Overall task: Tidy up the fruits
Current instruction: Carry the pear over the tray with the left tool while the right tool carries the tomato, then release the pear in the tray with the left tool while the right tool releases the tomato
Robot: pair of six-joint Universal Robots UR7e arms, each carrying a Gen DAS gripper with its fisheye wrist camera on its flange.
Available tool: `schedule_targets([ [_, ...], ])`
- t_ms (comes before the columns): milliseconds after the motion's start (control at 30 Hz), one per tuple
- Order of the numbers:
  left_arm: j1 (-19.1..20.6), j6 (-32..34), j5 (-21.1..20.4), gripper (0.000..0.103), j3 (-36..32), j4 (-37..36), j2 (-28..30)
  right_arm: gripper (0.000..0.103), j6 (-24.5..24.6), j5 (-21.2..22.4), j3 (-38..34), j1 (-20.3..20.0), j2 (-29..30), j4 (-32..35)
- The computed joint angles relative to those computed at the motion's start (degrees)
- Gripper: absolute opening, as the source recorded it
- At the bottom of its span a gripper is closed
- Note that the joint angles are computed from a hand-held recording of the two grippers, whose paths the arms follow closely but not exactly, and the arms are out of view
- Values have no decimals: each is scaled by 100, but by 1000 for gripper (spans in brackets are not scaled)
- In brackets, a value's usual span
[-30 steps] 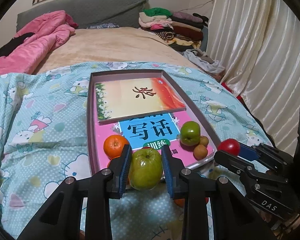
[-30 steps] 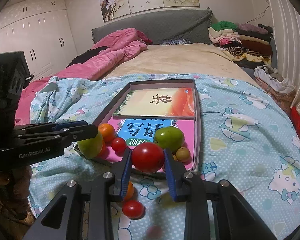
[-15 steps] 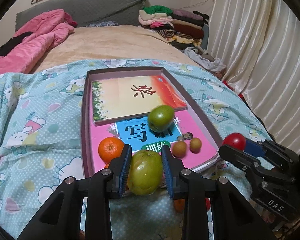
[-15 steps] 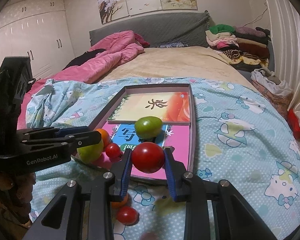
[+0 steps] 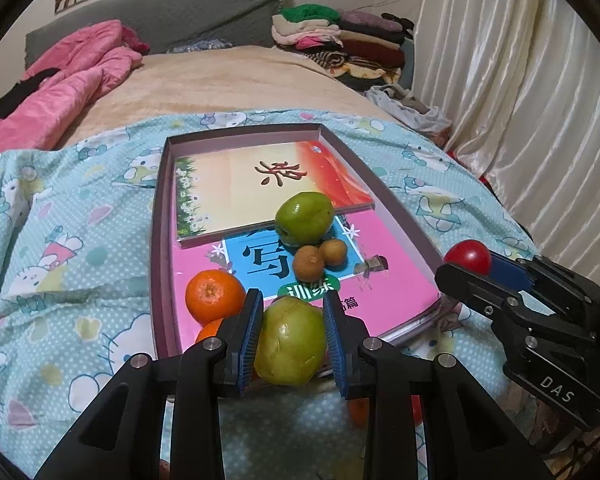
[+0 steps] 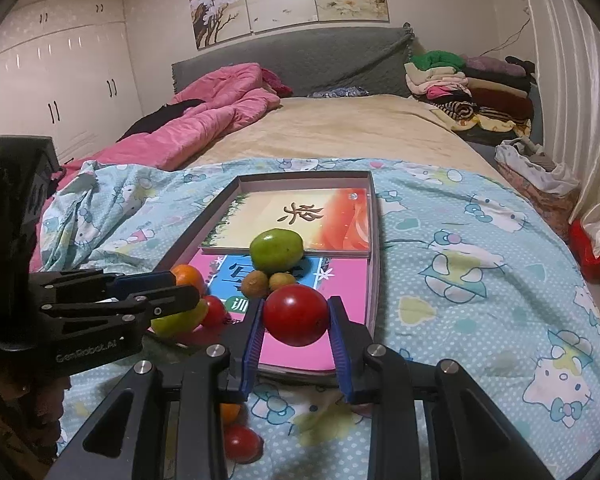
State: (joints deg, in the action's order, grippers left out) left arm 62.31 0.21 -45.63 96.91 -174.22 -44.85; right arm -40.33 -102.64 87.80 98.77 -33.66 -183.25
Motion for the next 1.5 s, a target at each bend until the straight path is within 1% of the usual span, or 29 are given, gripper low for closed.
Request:
schedule_targets([
  [300, -4, 22, 9, 32, -9, 20, 1, 32, -7, -95, -147, -14, 78, 99],
  [567, 27, -238, -39, 42, 42, 309, -78, 32, -69, -166, -234, -7, 145, 246],
  [900, -27, -276, 4, 43, 285, 269, -206, 32, -71, -186, -296, -12, 187, 422],
  [1100, -8, -208, -69, 43, 203, 282, -144, 32, -187, -219, -429, 10, 283, 493],
  [1400, -1, -48, -182, 44, 59, 297, -4, 32, -222, -241, -514, 12, 348, 724],
  [1500, 45, -165, -187, 44, -34, 545, 41, 32, -225, -312, -559, 13, 385, 779],
])
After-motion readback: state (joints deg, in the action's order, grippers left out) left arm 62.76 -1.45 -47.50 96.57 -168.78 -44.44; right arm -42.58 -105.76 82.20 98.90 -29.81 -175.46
